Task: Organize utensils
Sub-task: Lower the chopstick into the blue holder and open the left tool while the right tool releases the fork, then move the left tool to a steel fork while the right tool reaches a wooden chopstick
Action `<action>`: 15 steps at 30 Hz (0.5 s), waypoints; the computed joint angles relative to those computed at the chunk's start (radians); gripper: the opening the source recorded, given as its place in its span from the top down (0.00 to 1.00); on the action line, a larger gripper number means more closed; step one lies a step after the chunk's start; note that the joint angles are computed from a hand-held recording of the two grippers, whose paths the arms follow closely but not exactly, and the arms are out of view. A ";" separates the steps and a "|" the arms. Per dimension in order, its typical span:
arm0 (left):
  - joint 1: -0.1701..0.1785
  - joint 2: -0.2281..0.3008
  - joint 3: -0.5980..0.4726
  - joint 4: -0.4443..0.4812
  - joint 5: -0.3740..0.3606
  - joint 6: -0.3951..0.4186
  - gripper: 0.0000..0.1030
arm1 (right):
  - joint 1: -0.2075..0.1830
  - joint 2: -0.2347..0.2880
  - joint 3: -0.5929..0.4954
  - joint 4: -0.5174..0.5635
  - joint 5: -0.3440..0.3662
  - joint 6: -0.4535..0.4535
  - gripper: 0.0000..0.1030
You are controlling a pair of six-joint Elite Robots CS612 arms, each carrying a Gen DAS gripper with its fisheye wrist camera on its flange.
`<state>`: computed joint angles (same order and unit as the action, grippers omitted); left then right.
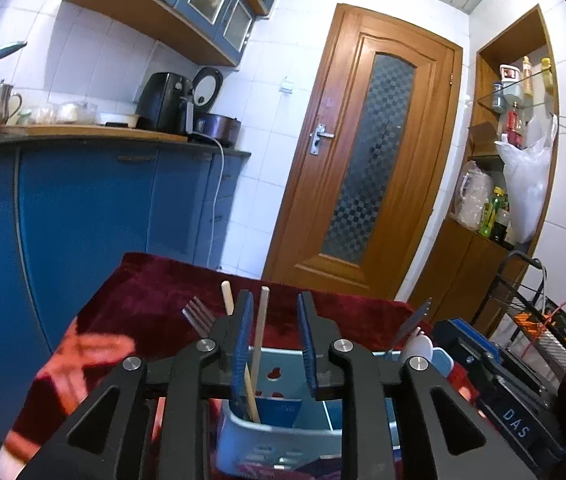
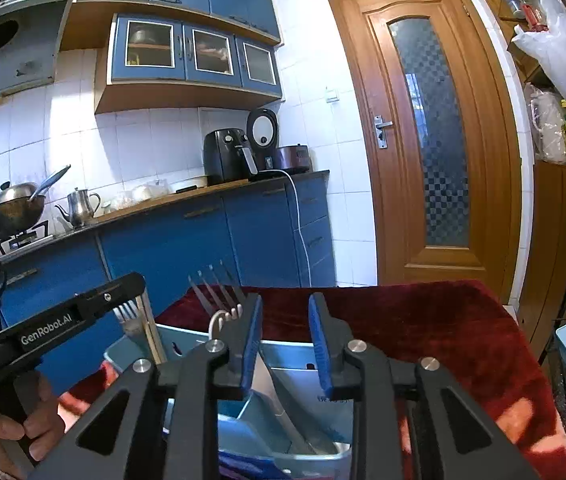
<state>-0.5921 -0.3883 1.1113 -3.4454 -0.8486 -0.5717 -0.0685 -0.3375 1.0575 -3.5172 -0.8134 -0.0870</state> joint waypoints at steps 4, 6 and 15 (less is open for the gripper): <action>-0.005 -0.023 0.037 0.004 -0.007 -0.016 0.77 | -0.007 -0.020 0.035 -0.008 0.014 0.013 0.72; -0.009 -0.038 0.060 0.005 -0.009 -0.019 0.77 | -0.010 -0.034 0.059 -0.014 0.017 0.017 0.71; -0.032 -0.109 0.171 0.022 -0.009 -0.052 0.77 | -0.027 -0.096 0.165 -0.050 0.041 0.041 0.70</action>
